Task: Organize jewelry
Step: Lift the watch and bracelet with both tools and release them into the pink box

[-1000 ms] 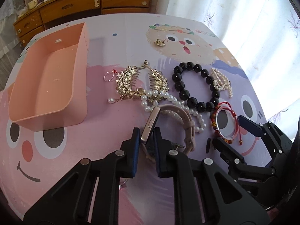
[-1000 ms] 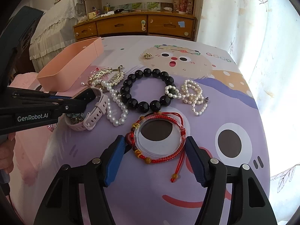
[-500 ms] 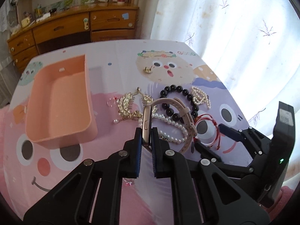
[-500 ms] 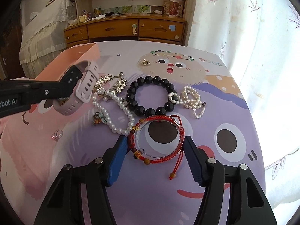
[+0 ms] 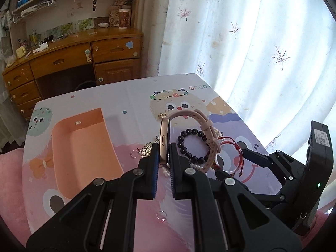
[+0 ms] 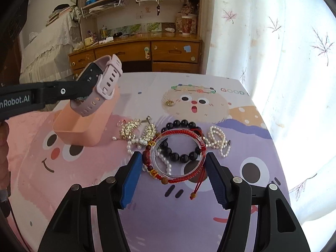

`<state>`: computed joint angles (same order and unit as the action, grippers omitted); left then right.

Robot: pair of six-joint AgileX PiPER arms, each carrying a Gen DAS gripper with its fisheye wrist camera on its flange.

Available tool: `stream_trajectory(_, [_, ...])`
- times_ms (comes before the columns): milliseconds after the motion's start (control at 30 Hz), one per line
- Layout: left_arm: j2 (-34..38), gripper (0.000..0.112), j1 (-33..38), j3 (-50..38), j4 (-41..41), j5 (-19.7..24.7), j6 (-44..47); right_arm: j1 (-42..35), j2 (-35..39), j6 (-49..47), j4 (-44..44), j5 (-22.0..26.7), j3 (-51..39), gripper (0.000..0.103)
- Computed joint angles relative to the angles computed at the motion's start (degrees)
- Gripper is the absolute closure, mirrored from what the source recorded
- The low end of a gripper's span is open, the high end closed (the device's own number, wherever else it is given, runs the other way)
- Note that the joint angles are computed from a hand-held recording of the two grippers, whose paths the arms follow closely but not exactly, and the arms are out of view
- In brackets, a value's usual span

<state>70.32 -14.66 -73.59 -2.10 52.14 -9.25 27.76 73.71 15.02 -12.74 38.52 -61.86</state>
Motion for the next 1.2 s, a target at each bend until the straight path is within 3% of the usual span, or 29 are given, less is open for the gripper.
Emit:
stream_trajectory(300, [-1.8,0.105,14.9,-1.4,-14.6,2.6,17.4,9.6,3.1,14.4,-9.4,6.3,-10.5,0.041])
stream_trajectory(633, [0.2,0.105,37.6,0.1,-32.3,8.3,44.1,24.4,13.0,33.1,-21.6,8.4,-21.1,0.041])
stream_trajectory(800, [3.6,0.105,43.9,-1.0,-35.6,10.2,51.2,29.2,20.0,34.3,-22.7,10.6,-28.1,0.041])
stream_trajectory(967, [8.0,0.104,45.3,-4.0,-35.1,11.8,50.8,31.7,26.2,32.3,-20.7,13.9,-36.6,0.038])
stream_trajectory(1000, [9.0,0.100,45.7,-4.8,-34.8,12.4,50.7,31.5,27.2,31.3,-19.9,14.3,-37.9,0.036])
stream_trajectory(1067, [10.4,0.089,46.0,-5.8,-34.5,12.9,50.7,32.4,29.3,31.1,-20.7,16.5,-40.9,0.018])
stream_trajectory(1133, [10.8,0.068,46.7,-5.7,-35.3,12.9,51.3,32.9,30.5,30.7,-21.1,17.3,-42.5,0.018])
stream_trajectory(1200, [11.1,0.058,48.1,-5.8,-36.4,13.6,52.0,33.2,31.1,30.7,-21.1,17.8,-43.4,0.018])
